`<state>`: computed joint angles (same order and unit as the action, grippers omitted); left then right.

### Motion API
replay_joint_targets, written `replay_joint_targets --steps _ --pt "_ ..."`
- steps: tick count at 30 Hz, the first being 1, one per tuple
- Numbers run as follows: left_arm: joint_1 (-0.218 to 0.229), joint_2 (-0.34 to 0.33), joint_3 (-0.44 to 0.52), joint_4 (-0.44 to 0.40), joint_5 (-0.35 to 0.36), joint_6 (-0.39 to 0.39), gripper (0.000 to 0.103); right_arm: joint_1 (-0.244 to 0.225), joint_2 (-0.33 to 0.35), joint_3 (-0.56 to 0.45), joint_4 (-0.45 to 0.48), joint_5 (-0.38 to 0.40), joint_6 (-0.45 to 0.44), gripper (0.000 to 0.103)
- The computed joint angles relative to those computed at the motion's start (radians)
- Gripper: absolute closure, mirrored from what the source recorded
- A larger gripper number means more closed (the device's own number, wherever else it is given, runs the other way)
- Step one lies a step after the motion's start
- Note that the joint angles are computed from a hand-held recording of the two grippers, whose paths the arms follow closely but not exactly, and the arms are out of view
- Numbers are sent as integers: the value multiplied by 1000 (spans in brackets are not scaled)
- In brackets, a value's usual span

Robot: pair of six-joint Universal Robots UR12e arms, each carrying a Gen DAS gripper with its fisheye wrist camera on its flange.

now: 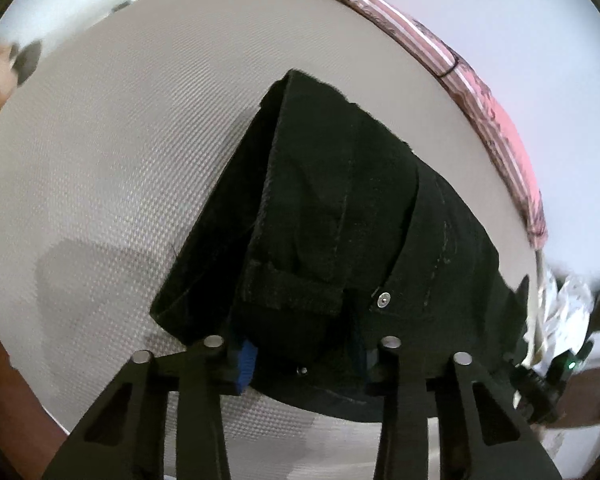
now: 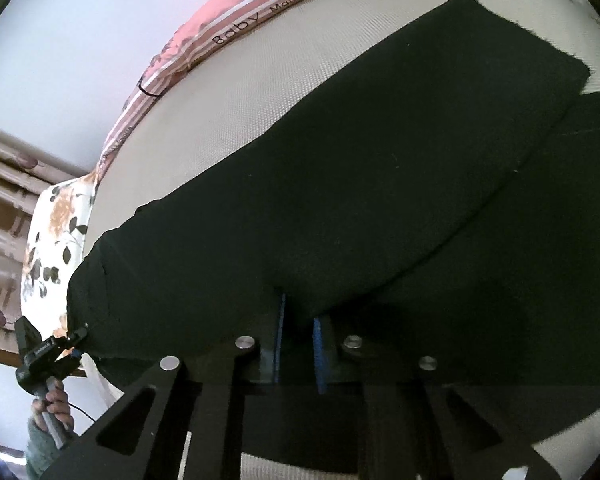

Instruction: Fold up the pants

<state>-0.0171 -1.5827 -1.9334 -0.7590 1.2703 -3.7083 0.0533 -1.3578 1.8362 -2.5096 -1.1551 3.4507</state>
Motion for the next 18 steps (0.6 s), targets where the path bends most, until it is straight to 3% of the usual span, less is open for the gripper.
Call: replay_joint_targets --steps 7,11,18 --pt "-16 -23 66 -105 67 186 73 20 -69 2 112 -36 -91 97" --pt "-32 -34 94 -133 141 288 74 33 -89 14 184 -38 -130 97" --pt "-50 -37 91 -163 215 378 74 54 -80 21 265 -71 -161 97"
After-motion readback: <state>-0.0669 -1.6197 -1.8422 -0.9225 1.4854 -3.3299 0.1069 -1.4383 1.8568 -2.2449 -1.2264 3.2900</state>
